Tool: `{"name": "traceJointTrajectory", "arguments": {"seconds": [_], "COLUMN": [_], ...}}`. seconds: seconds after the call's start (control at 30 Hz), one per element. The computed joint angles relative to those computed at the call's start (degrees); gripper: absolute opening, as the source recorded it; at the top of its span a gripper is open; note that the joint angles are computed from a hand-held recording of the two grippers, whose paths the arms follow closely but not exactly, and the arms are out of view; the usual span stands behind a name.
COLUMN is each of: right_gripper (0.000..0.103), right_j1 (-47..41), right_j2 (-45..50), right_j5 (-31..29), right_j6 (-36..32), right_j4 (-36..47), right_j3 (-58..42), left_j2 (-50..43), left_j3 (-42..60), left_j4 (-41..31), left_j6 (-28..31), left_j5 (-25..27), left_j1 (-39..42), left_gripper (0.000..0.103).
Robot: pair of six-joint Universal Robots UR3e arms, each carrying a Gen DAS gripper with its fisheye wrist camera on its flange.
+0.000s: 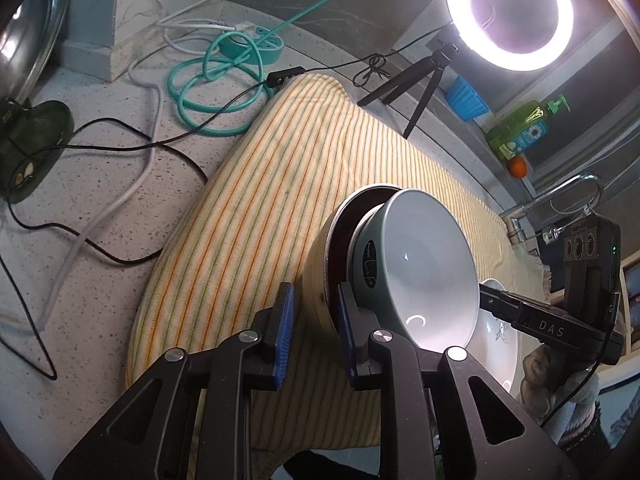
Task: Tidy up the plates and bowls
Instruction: 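Close the left gripper on the steel bowl rim while the right gripper grips the same rim, then lift the nested bowls with both grippers and lower them onto the plate stack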
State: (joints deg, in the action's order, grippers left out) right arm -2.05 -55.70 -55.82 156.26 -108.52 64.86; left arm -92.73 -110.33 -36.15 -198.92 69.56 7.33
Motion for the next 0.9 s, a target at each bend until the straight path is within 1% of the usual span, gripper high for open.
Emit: {"name": "traceJointTrajectory", "arguments": {"seconds": [0.03,0.1,0.2,0.27,0.37,0.53,0.63,0.9], "right_gripper": [0.013,0.013,0.013,0.013,0.013,0.013,0.013,0.013], "right_j1": [0.0,-0.1,0.0,-0.1,-0.1,-0.3,-0.7,-2.4], "right_j2": [-0.1,-0.1,-0.3,-0.2,-0.5,-0.7,-1.3,-6.8], "right_j5": [0.1,0.1,0.0,0.0,0.0,-0.3,0.0,1.3], "right_j6": [0.0,0.1,0.7,0.8,1.0,1.1,1.6,3.0], "right_j4": [-0.1,-0.2,-0.5,-0.5,-0.8,-1.1,-0.8,-1.4], "right_j3": [0.1,0.2,0.4,0.4,0.9,1.1,1.5,5.3], "left_j2": [-0.2,-0.4,-1.1,-1.3,-0.9,-0.6,-0.4,1.0], "left_j3": [0.0,0.1,1.2,1.9,1.1,1.5,1.4,3.4], "left_j4": [-0.1,-0.3,-1.2,-1.8,-1.6,-2.2,-2.2,-3.7], "left_j6": [0.2,0.8,1.6,2.1,2.1,2.3,2.6,4.2], "left_j5": [-0.4,-1.6,-2.1,-2.0,-3.3,-2.7,-3.4,-4.5], "left_j1": [0.1,0.6,0.6,0.5,1.2,0.6,0.9,1.0], "left_gripper": [0.018,0.012,0.008,0.008,0.008,0.008,0.008,0.008]}}
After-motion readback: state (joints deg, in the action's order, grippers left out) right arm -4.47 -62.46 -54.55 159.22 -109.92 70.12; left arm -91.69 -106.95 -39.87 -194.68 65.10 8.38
